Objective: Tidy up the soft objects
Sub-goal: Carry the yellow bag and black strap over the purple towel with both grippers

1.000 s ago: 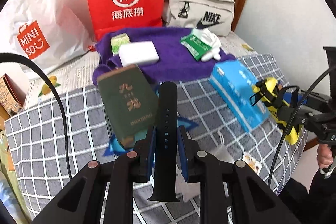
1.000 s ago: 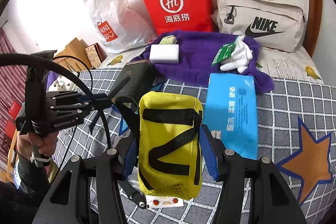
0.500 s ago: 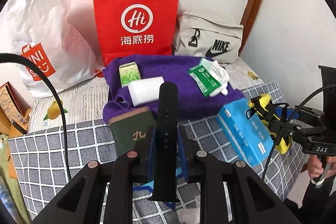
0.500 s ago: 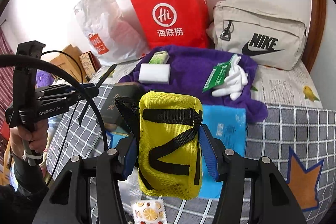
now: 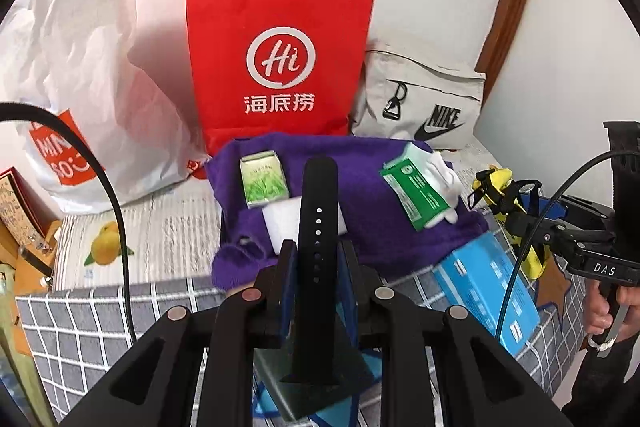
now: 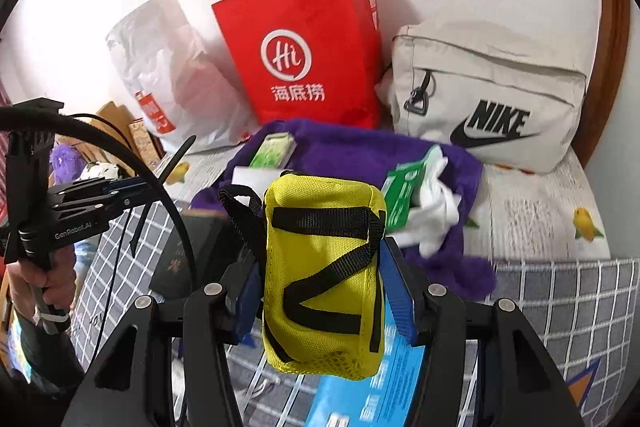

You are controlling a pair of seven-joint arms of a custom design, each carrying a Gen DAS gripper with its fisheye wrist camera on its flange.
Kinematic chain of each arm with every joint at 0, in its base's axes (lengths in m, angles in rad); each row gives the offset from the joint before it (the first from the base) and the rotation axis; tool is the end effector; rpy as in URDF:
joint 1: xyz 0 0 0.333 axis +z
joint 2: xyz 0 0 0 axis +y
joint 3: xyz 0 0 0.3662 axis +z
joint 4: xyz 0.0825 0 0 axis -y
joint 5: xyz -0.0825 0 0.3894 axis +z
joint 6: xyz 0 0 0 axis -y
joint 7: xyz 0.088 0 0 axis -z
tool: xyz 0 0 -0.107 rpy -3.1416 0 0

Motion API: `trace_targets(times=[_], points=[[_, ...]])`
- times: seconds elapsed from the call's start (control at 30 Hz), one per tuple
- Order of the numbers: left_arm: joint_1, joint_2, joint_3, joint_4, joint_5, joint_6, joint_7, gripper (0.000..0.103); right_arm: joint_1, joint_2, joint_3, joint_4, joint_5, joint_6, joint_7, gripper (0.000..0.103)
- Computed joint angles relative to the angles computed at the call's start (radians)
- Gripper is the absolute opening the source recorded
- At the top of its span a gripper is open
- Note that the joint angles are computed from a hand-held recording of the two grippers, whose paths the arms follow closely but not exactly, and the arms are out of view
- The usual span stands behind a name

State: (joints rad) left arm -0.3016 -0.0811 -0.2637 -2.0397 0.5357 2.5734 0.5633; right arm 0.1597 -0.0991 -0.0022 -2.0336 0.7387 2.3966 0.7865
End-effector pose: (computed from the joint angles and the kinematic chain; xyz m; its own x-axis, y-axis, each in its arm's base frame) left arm 0.4806 -0.3209 0.5931 0.0231 -0.9920 0.1240 -0.7465 -0.0996 -0.6579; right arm 0.5585 0.0940 0.5895 0.5463 -0.7971 -0.2572 -0.7183 -0.2879 -0.6333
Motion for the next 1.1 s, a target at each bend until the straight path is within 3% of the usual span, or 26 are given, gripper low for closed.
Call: trace_targets(times=[0.37, 0.6, 0.83, 1.1], points=[[0.016, 0.126, 0.015, 0.150, -0.046, -0.049, 0.113, 0.020, 0.027, 0.120, 0.031, 0.102, -0.133, 0.131, 0.112, 0.054], [0.021, 0.216, 0.020, 0.239, -0.078, -0.062, 0.169, 0.020, 0.031, 0.206, 0.030, 0.181, -0.165, 0.131, 0.137, 0.054], [0.034, 0.303, 0.016, 0.323, -0.148, -0.077, 0.240, 0.020, 0.024, 0.284, 0.036, 0.257, -0.158, 0.086, 0.136, 0.054], [0.059, 0.379, 0.000, 0.390, -0.259, -0.089, 0.318, 0.020, 0.008, 0.378, 0.042, 0.350, -0.129, -0.047, 0.140, 0.054]])
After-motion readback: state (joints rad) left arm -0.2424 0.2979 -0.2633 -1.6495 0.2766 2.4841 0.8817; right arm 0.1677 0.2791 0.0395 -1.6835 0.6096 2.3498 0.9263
